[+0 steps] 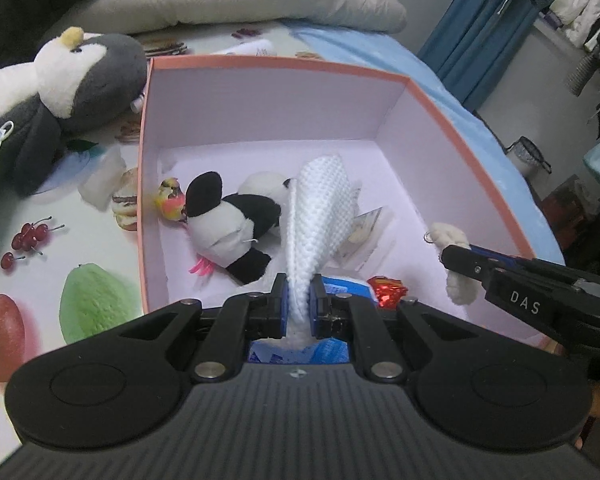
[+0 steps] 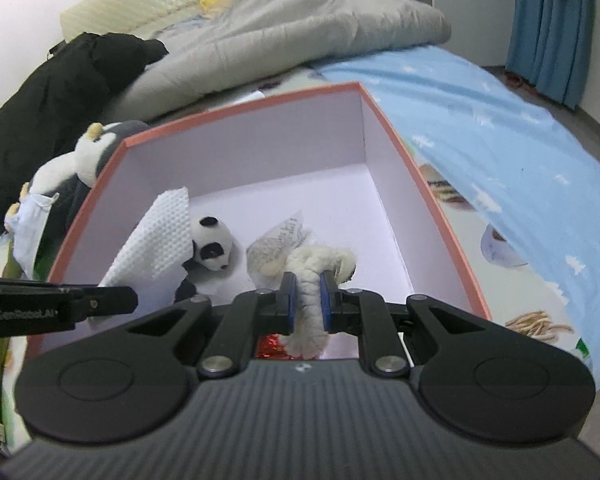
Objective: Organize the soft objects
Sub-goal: 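Open the left gripper to drop the cloth while the right gripper releases the loop into the box, then withdraw both open grippers from the pink box toward the pile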
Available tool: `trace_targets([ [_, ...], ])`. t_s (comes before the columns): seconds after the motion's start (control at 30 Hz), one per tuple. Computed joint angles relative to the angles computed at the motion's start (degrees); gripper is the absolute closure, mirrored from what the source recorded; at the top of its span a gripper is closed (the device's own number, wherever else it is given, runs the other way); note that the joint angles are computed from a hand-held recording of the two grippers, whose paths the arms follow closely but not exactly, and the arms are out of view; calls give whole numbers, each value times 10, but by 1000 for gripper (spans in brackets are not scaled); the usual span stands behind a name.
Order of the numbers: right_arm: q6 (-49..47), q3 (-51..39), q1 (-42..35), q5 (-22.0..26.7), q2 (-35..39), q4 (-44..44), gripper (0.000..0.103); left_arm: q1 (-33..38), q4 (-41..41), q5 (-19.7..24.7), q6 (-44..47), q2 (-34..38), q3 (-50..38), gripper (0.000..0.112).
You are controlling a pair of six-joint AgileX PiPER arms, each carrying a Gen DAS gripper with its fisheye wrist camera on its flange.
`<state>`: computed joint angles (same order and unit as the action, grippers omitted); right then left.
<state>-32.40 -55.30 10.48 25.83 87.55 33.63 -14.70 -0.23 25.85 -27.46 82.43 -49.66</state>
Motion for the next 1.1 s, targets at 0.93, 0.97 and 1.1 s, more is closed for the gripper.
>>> trace_targets([
  [0.93,118,82,71,5,-241,-49,60,-148,302,169,-286,-305,60,58],
  [0.97,143,85,82,5,-253,-69,60,-158,310,184,-294,-319,61,58],
  [1.1,237,99,130,10,-303,-142,60,-238,373,269,-366,-387,69,57],
])
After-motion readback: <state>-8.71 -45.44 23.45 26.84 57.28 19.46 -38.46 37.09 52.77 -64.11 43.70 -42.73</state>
